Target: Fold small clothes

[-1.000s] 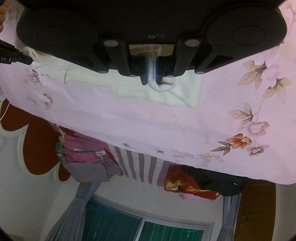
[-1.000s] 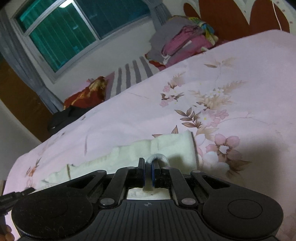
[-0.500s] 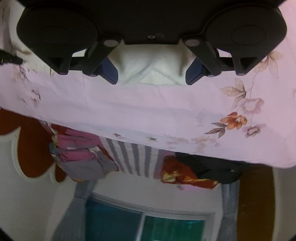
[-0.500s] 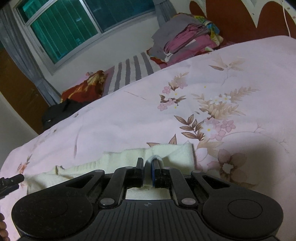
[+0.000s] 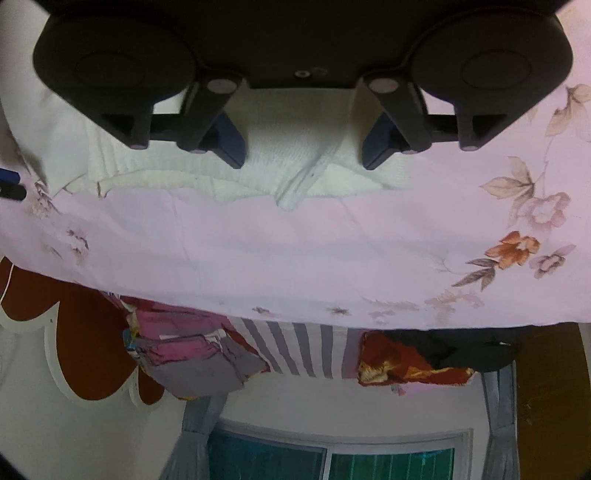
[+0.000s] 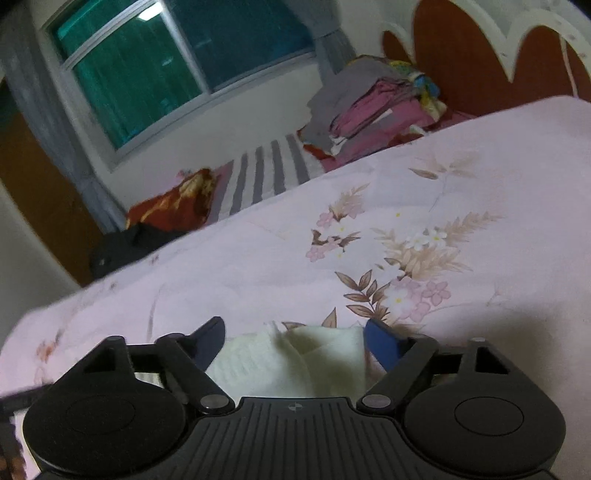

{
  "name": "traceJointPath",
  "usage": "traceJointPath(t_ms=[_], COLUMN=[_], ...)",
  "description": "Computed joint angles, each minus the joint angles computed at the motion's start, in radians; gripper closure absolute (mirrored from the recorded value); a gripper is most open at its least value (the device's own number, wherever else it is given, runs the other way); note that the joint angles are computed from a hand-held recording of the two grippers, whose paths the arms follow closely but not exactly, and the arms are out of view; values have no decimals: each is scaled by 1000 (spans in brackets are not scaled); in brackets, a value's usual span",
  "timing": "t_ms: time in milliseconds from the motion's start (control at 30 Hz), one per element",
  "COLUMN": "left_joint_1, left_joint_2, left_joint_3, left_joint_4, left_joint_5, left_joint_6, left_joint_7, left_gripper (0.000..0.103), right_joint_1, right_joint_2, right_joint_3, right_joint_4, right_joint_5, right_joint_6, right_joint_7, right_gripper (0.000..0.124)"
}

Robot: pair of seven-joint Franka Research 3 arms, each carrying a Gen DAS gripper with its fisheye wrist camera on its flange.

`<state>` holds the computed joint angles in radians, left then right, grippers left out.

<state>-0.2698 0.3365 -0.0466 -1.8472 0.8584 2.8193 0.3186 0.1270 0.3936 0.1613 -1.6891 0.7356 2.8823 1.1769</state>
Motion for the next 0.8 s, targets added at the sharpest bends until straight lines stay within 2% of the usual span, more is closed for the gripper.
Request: traceJointPath(t_ms=[67,167,200,233,267,300,333,367,433,500,567,600,667,733,800], left_joint_1=[11,3,6,5,4,1,-5,-19,-54,-80,-85,-80,-41,-21,-24], left_joint_2=[12,17,17,17,16,16,14,8,-13,-44,-61,-60,-33,-9,-2], left_joint_3=[-9,3,2,2,4,5,11,26,66,99,100,91,44,11,5], left_joint_4=[6,6,3,1,0,1,0,-5,-19,-40,-49,-48,-29,-7,3], left_joint_5=[-26,-19,-22,-23,-21,-19,-8,24,128,271,361,376,287,245,261], left_joint_6=[3,8,19,23,24,21,19,17,15,8,-23,-42,-66,-90,-102], left_joint_7=[30,27,29,34,38,43,37,5,-119,-294,-391,-402,-308,-255,-250], left_gripper=[54,69,73,84,92,95,99,99,100,100,100,100,100,100,100], right_joint_1=[-1,4,7,13,17,24,29,37,33,15,4,-4,6,26,50], right_joint_2=[8,27,37,46,56,64,69,72,75,66,52,48,52,67,78], right_joint_3=[-2,-2,-3,-6,-8,-14,-18,-24,-18,6,26,37,26,0,-31], right_joint_4=[8,22,31,41,52,62,69,72,72,57,31,24,29,42,54], right_joint_5=[-25,-44,-53,-65,-77,-94,-109,-128,-138,-108,-68,-43,-36,-72,-120], right_joint_6=[-36,-65,-70,-79,-89,-101,-109,-112,-115,-94,-32,-7,7,-16,-51], right_joint_7=[-20,-49,-54,-54,-56,-50,-50,-47,-64,-106,-150,-165,-144,-102,-44], right_gripper=[60,68,73,79,93,101,102,102,123,122,122,122,122,122,122])
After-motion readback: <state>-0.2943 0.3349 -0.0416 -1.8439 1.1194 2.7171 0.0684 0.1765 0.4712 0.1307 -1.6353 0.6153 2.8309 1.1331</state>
